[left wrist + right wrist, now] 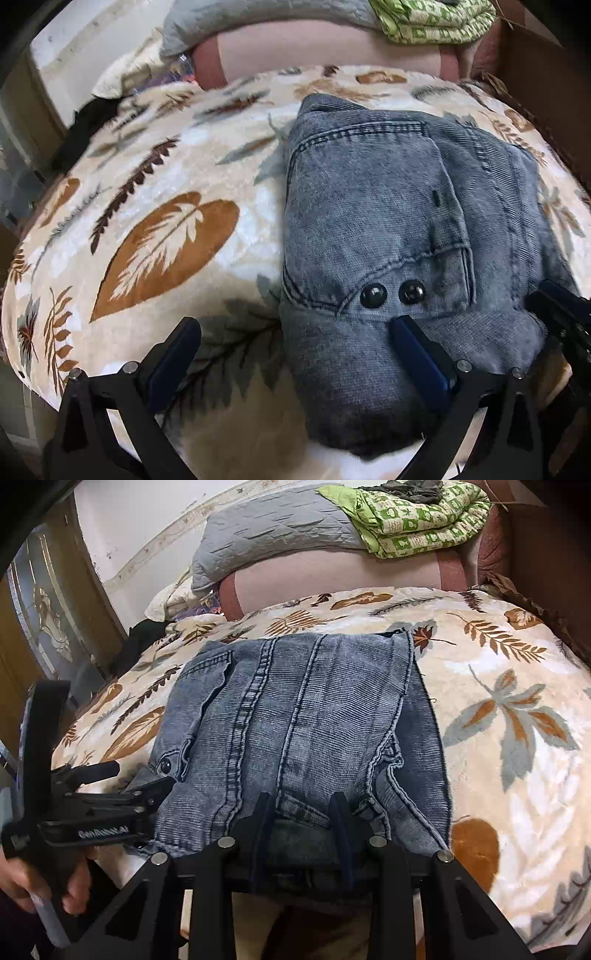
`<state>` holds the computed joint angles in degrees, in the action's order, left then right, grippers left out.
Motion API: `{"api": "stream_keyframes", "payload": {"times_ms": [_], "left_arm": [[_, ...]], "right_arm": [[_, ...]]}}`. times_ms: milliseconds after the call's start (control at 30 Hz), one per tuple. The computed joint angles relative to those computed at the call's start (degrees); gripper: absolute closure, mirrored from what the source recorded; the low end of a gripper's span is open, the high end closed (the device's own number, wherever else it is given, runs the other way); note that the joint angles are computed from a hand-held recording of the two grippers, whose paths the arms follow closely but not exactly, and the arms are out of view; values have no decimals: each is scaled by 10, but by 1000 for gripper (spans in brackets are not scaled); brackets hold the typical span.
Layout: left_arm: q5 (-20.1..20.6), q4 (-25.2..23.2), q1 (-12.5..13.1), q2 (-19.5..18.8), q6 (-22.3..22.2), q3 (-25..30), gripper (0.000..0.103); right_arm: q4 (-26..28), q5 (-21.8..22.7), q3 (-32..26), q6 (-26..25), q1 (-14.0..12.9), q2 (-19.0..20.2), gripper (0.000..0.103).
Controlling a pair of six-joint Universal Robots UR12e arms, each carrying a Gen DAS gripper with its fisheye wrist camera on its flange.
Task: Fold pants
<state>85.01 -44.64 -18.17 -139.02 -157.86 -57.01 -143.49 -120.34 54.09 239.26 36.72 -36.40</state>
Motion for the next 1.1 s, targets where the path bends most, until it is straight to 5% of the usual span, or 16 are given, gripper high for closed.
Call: {"api": "stream_keyframes", "payload": {"times_ms": [100, 300, 467, 600, 833, 1100], "left_arm": [[-10, 11, 4, 9, 16, 1, 1], [-15, 29, 1, -4, 8, 46, 0], [16, -34, -15, -51, -9, 139, 0], [18, -102, -21, -91, -19, 215, 0], [30, -163, -31, -137, -20, 294, 0], [26, -226, -32, -171, -34, 353, 0]], "right_arm": [[-14, 19, 21, 12, -3, -18, 59], [-9, -32, 19, 4, -11, -31, 48], [3, -24, -17, -8, -29, -16, 48], [-23, 24, -28, -5, -46, -5, 48], [-77, 54, -15, 22, -59, 4, 51], [-48, 98, -7, 41, -70, 5, 50]]}}
